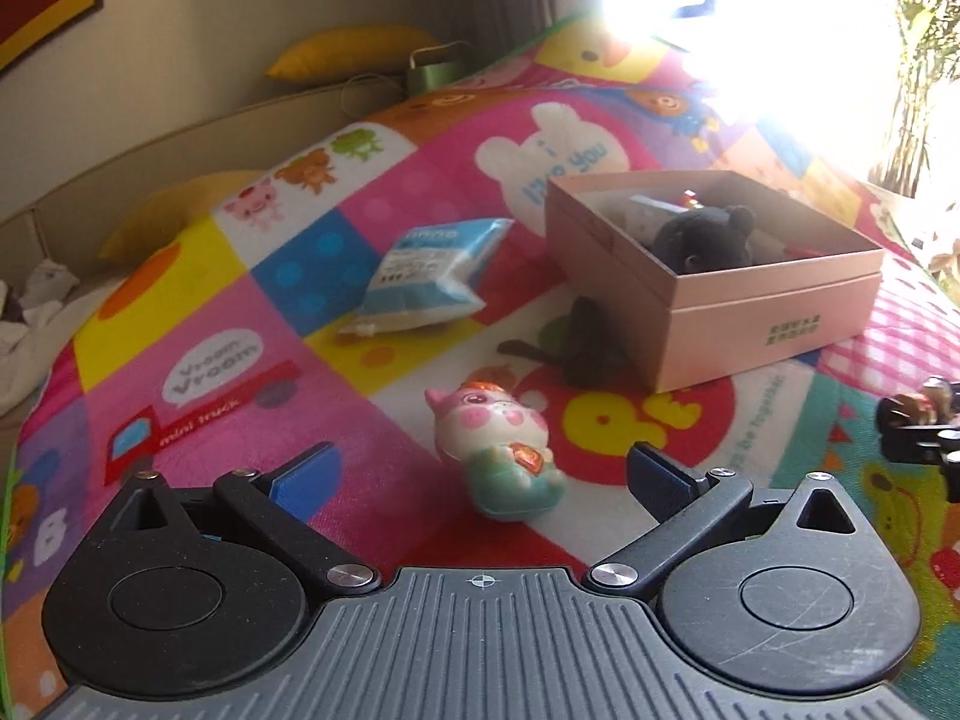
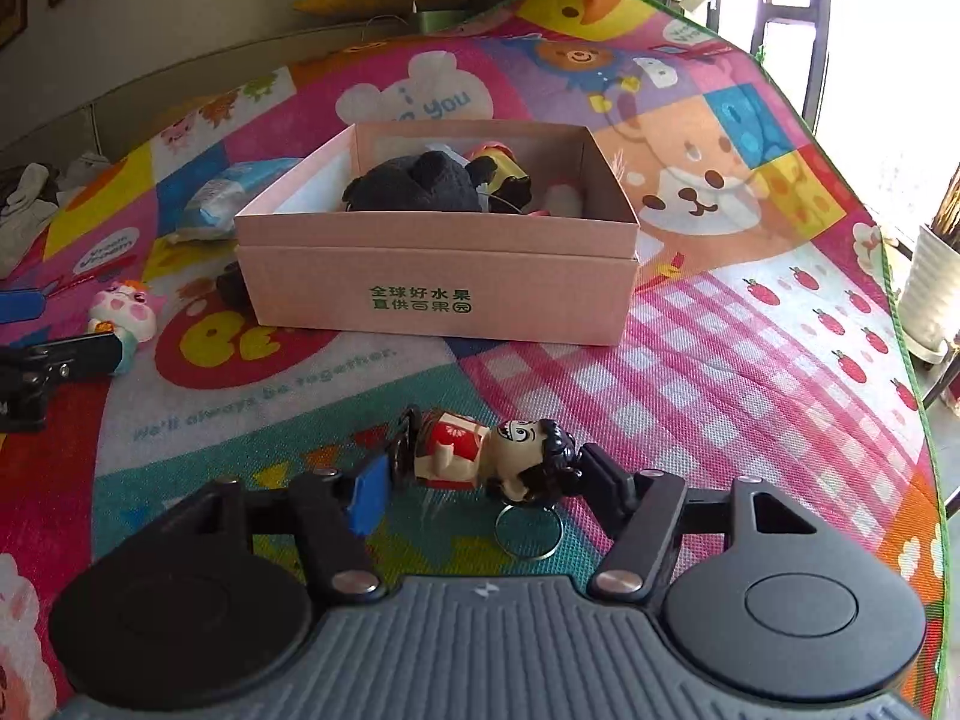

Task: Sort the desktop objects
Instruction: 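Grasp the pink pig squishy with the left tool while the right tool lifts the keychain figure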

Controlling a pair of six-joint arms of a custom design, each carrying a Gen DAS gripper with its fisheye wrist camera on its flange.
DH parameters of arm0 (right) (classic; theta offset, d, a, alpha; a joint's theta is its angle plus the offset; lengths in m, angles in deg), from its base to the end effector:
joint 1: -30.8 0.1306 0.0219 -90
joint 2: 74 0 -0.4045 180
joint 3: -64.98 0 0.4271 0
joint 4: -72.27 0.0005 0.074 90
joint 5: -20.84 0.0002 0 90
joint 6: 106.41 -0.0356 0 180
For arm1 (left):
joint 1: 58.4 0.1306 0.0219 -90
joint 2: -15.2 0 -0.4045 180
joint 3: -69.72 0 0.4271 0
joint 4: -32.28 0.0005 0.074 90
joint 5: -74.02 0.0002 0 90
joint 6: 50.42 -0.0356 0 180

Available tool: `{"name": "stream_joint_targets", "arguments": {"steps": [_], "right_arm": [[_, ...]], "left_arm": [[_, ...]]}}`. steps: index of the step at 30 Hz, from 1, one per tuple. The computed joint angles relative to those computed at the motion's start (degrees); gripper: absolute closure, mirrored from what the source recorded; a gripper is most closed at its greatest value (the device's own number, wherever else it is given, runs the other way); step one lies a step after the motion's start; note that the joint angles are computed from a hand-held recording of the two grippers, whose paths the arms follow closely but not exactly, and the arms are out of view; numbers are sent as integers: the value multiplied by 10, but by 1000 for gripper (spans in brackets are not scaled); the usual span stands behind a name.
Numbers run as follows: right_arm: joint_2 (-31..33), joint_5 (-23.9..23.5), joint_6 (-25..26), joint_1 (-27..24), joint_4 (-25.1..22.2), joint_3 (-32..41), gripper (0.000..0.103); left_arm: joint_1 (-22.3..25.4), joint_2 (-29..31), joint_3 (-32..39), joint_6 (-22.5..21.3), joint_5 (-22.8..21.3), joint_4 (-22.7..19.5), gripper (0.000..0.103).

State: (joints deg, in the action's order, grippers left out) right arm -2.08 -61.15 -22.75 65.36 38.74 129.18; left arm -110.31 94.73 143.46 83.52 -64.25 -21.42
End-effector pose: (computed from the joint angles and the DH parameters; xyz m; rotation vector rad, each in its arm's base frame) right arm 0.3338 0.2233 0.3856 -0.4878 2.2388 0.2123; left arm 0.2813 -0.3166 0.4010 -0.1139 2.1865 0.2126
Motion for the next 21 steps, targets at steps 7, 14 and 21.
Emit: {"name": "stream_joint_targets", "arguments": {"steps": [7, 14, 21], "right_arm": [[-37, 11, 16, 4, -11, -21, 38], [-52, 4, 27, 9, -18, -29, 38], [-69, 1, 33, 12, -24, -34, 38]], "left_arm": [[27, 17, 8, 1, 18, -6, 19], [26, 30, 18, -14, 45, -5, 47], [-14, 21, 27, -41, 65, 10, 49]]}}
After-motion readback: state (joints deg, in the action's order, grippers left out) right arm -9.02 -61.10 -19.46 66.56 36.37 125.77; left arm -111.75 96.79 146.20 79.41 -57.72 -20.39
